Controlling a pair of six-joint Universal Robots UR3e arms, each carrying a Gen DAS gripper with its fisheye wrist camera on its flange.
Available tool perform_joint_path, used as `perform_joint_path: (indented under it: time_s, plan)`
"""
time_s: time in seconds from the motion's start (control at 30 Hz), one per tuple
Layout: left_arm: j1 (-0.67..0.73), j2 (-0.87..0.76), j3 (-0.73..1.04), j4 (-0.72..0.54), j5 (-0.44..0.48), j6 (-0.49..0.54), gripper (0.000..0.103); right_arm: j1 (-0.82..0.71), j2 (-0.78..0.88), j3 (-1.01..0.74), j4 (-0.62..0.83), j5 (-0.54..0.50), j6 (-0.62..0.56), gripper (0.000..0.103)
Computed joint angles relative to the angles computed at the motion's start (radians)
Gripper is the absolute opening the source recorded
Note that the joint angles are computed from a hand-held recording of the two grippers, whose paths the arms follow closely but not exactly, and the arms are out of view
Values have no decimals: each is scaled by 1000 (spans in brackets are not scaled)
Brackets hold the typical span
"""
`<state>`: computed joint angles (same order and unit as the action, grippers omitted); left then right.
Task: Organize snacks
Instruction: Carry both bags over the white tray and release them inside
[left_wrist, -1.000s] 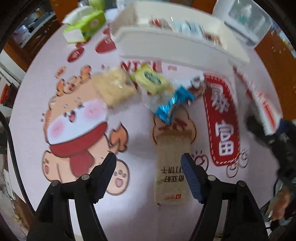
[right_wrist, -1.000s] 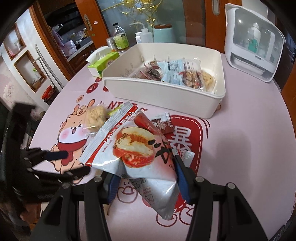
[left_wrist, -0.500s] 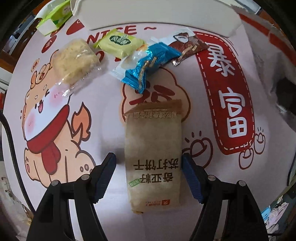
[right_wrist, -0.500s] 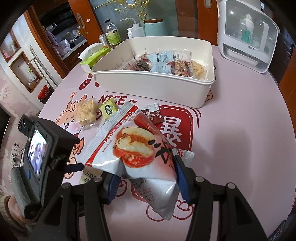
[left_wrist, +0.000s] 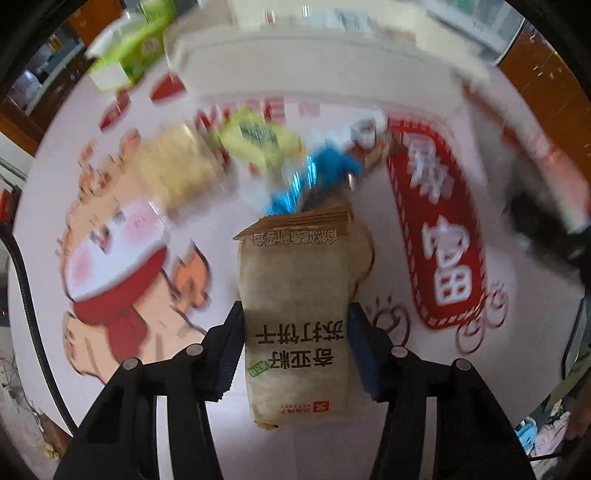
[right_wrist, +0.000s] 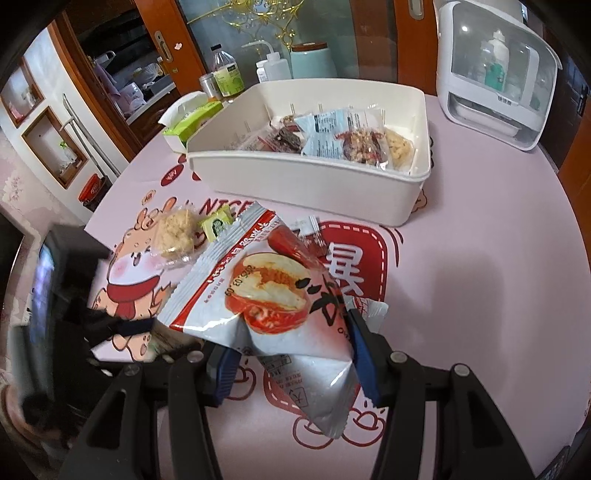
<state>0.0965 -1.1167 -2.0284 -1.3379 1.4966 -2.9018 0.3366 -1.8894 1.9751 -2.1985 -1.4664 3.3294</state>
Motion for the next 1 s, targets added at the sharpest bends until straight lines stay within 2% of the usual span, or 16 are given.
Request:
perform_joint_path:
  time_s: [0.2,0.37,0.6,0.73,0.87,0.93,0.97,1.0]
  plan:
    - [11,-79,289,3,-26,40,52,-22,51,-138,12,3,-35,54]
    - [-3,-265,609,41,-32,58,52,-49,136,-354,30,-9,-61,54]
    - [-71,-519,947,93,28,31,52,-87,337,-715,70,-54,-26,56]
    - [-75,-698,1175,40,22,-14,52,-116,474,-904,116,-60,-1,58]
    - [-105,-808,1265,55,78,-28,53,-152,601,-1032,193,-29,13,59]
    - [-109,-854,1308,36,77,-17,66,-158,660,-1102,267,-22,21,63]
    - [-109,-862,1313,28,75,-14,83,-153,687,-1140,303,-33,23,67]
    - [-116,-868,1308,35,101,-19,88,-148,691,-1135,300,-48,26,71]
